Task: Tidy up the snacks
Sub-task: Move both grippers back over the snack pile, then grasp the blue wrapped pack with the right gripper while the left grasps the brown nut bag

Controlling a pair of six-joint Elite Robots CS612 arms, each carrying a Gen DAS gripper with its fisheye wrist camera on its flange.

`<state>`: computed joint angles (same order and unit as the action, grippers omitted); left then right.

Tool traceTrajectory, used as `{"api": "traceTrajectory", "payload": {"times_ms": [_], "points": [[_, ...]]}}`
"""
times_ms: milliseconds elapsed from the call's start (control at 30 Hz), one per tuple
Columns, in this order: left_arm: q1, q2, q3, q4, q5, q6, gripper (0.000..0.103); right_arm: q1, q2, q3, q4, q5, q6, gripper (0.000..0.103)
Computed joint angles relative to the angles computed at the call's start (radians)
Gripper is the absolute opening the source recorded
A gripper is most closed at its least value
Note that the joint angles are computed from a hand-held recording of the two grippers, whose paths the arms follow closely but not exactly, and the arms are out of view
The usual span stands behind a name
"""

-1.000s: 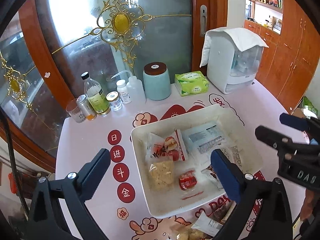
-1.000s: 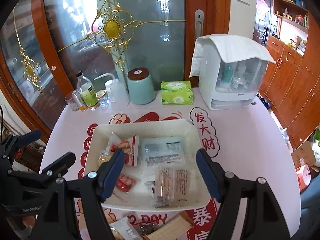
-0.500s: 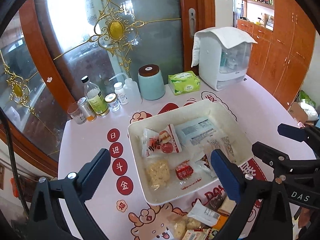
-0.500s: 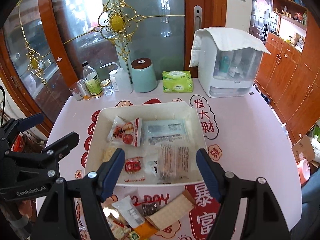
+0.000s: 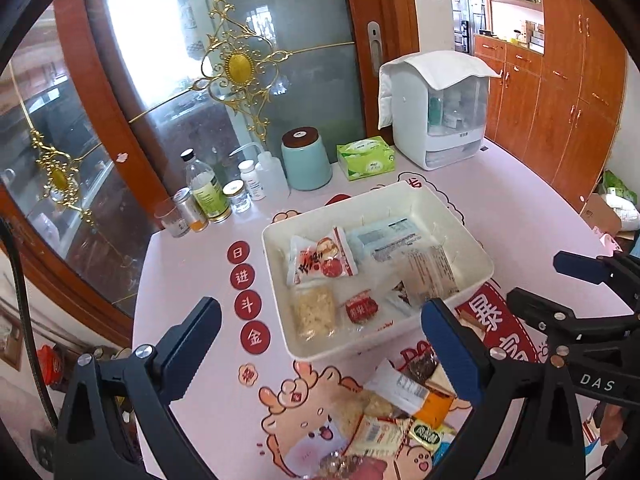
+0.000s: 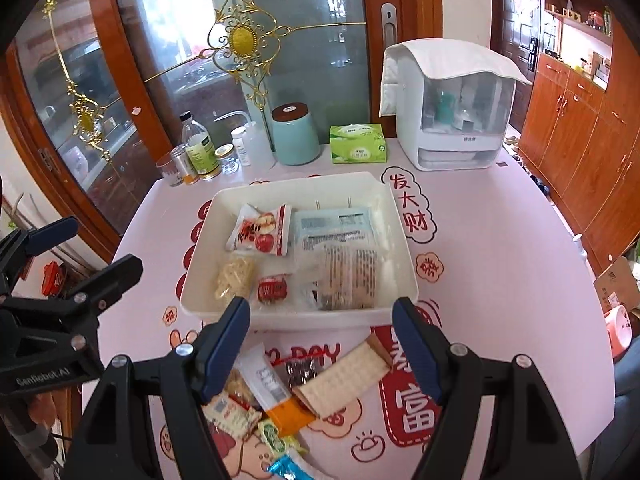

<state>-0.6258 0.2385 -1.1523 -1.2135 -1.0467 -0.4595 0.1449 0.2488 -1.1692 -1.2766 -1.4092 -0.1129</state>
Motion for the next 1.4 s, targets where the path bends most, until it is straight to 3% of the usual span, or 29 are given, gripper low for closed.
{"api": "traceTrajectory", "payload": {"times_ms": [333, 500, 700, 867, 1000, 1200, 1400], "points": [[-0.032, 0.047, -0.118, 0.19, 0.048, -0.129, 0.1, -0.016, 0.062, -0.148, 0.092, 0.023, -0.126, 0.074], [-0.039, 0.093, -0.2, 0.299, 0.022, -0.204, 0.1, -0.027, 0.101, -0.219, 0.168, 0.065, -0.192, 0.074], [-0.045, 0.17, -0.306, 0.375, -0.035, -0.219, 0.1, -0.035, 0.141, -0.275, 0.276, 0.078, -0.241, 0.074], [-0.04, 0.233, -0.365, 0.409, -0.115, -0.187, 0.1, -0.041, 0.184, -0.328, 0.34, 0.075, -0.279, 0.074], [-0.036, 0.26, -0.369, 0.441, -0.135, -0.139, 0.1, -0.039, 0.211, -0.354, 0.387, 0.067, -0.307, 0.074], [-0.019, 0.276, -0.351, 0.438, -0.2, -0.062, 0.1, -0.028, 0.237, -0.364, 0.434, 0.049, -0.332, 0.073], [-0.011, 0.275, -0.305, 0.435, -0.215, 0.038, 0.1, -0.011, 0.25, -0.353, 0.467, 0.029, -0.333, 0.07]]}}
